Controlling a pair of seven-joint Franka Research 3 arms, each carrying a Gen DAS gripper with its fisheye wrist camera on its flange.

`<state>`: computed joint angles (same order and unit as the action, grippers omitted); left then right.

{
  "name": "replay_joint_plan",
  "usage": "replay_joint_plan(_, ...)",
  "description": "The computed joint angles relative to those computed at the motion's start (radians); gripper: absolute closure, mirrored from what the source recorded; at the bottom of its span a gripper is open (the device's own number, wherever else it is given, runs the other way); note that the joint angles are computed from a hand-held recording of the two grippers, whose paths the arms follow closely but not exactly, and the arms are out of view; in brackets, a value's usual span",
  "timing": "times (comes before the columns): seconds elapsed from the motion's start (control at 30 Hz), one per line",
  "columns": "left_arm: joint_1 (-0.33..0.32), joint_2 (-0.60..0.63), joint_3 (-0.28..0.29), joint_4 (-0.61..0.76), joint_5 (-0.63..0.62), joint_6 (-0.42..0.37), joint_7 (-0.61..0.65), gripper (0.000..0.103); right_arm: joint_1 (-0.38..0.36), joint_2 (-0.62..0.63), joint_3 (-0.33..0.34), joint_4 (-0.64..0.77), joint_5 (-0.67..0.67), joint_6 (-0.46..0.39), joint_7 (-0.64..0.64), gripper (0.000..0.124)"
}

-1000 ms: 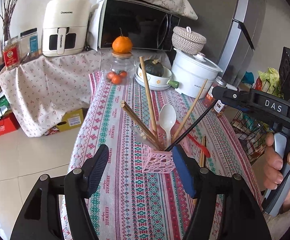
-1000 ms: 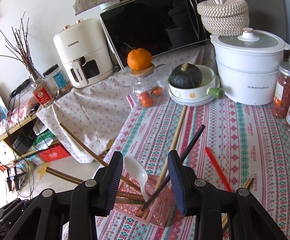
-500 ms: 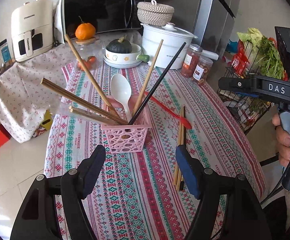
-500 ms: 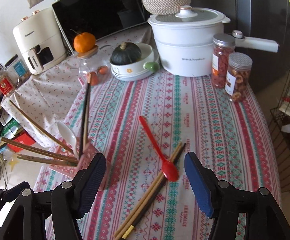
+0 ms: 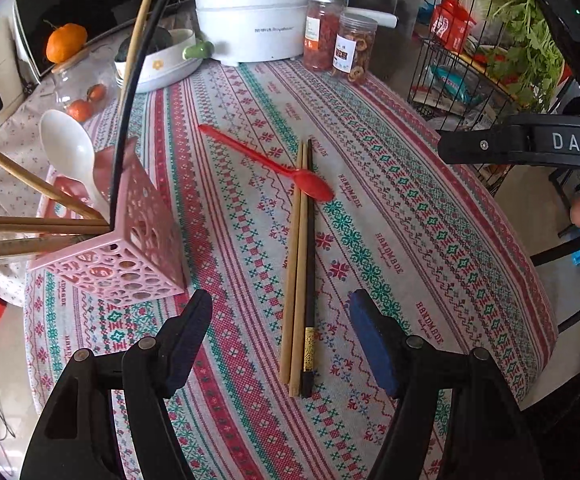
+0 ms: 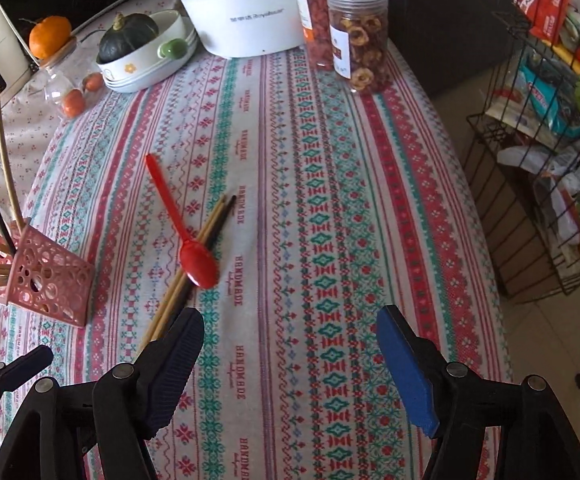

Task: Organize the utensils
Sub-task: 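Reach the left tool to the loose wooden chopsticks and grasp one, then lift the wooden chopstick with the left tool while the right tool reaches for another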

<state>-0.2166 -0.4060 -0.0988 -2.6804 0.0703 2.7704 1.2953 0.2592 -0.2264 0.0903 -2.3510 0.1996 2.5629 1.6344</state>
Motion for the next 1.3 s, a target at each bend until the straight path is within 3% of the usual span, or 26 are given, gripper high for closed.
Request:
replay_joint_plan(0.1,0.017,0.106,-0.017,0.058,0.008,0.028,-0.031,0.063,-0.001,0.005,-0.016,0.000,0.027,-0.005,-0.024,0.048)
replay_joint_plan(0.17,0.027,0.172,-0.024,0.093,0.016,0.064,-0.041,0.074,-0.002,0.010,-0.021,0.003,0.041,-0.009,-0.037,0.048)
replay_joint_plan(0.27,0.044,0.251,-0.028,0.143,0.017,0.089,-0.055,0.084,-0.005,0.017,-0.026,0.010,0.060,-0.014,-0.053,0.048)
replay_joint_plan(0.37,0.034,0.294,-0.010,0.164,-0.088,0.119,-0.005,0.091,-0.006,0.024,-0.029,0.016,0.077,-0.014,-0.068,0.048)
replay_joint_plan(0.5,0.031,0.322,-0.012,0.189,-0.193,0.123,0.078,0.093,-0.011,0.033,-0.027,0.022,0.080,-0.016,-0.075,0.048)
replay_joint_plan(0.63,0.057,0.327,-0.038,0.197,-0.121,0.123,0.048,0.092,-0.013,0.037,-0.026,0.023,0.080,-0.024,-0.070,0.048)
replay_joint_plan(0.73,0.086,0.316,-0.050,0.193,-0.025,0.096,-0.041,0.092,-0.014,0.035,-0.028,0.022,0.089,-0.031,-0.065,0.048)
replay_joint_plan(0.9,0.080,0.280,-0.038,0.155,-0.028,0.067,-0.011,0.095,-0.015,0.031,-0.025,0.020,0.089,-0.036,-0.051,0.048)
replay_joint_plan(1.07,0.040,0.186,0.005,0.095,-0.169,-0.039,0.102,0.096,-0.011,0.035,-0.026,0.025,0.100,-0.052,-0.053,0.048)
replay_joint_plan(1.23,0.013,0.087,0.054,0.060,-0.258,-0.225,0.222,0.096,-0.007,0.038,-0.026,0.027,0.111,-0.060,-0.052,0.048)
replay_joint_plan(1.3,0.015,0.066,0.058,0.047,-0.287,-0.228,0.241,0.095,-0.006,0.037,-0.024,0.027,0.111,-0.061,-0.049,0.048)
